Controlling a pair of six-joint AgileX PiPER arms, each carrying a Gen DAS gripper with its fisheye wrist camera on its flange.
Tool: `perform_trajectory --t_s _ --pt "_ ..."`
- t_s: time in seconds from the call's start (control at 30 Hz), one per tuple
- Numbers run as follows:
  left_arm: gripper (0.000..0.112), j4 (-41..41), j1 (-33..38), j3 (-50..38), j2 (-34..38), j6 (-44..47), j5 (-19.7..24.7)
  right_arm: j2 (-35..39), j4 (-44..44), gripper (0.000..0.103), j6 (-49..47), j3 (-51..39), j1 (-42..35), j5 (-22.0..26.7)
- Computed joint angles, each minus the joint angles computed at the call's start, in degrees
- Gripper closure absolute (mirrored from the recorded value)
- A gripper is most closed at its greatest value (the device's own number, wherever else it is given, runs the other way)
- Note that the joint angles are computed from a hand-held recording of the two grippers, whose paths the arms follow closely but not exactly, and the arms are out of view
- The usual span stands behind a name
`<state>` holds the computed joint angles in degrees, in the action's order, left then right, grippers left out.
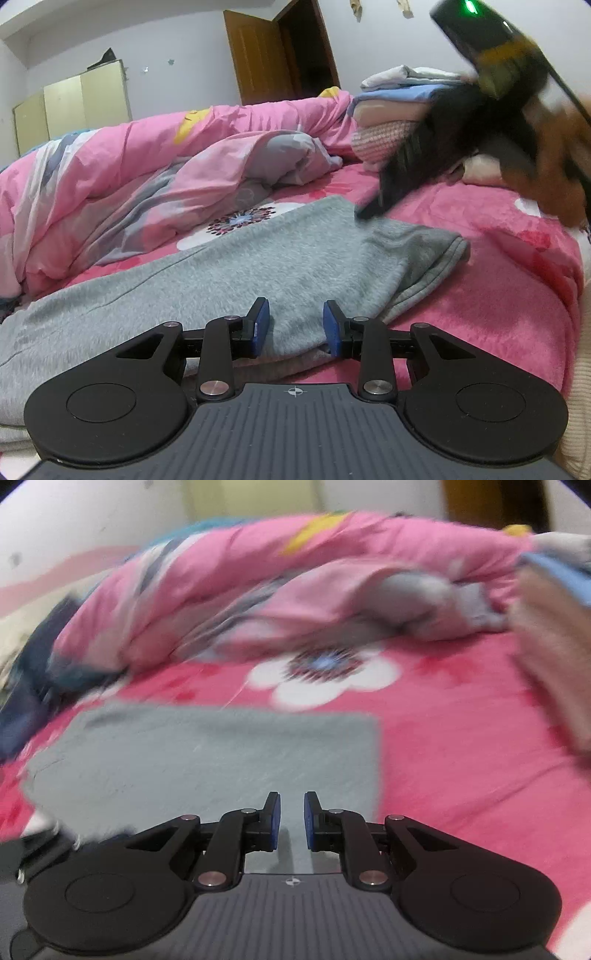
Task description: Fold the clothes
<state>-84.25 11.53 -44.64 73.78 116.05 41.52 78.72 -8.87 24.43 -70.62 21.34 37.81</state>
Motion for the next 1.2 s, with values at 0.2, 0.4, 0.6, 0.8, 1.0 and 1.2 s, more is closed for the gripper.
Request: perform_trajectory --t_s 0.2,0.4,0.6,0.8,1.0,1.2 --pt "0.080 -0.9 1.9 1.1 -0.6 2.1 2.1 -7.9 -12.6 0.088 18.3 11.7 7.1 -3.3" --pt "0.080 0.7 10.4 -1.5 -0.5 -2.6 13.3 -6.5 -16.8 0.088 23.3 7.2 10.9 -6.1" --pt "0.080 1.4 22.5 -5.4 2.8 -8.2 22.4 0.7 -23.6 0.088 28.5 10.7 14.2 -18.2" --pt "0.080 -3.0 30.3 -11.1 8.8 -17.0 23.3 -0.8 -43.3 0.087 49.0 14.1 16.7 -20.8" --pt "0.080 -4.1 28.0 -12.9 9.5 -20.8 12.5 2.5 -62.8 0.083 61.3 14.5 21.1 -24.2" --pt "0.080 7.6 19.9 -13.0 9.5 -25.5 -5.7 6.6 -71.6 0.075 56.3 12.8 31.0 -10.8"
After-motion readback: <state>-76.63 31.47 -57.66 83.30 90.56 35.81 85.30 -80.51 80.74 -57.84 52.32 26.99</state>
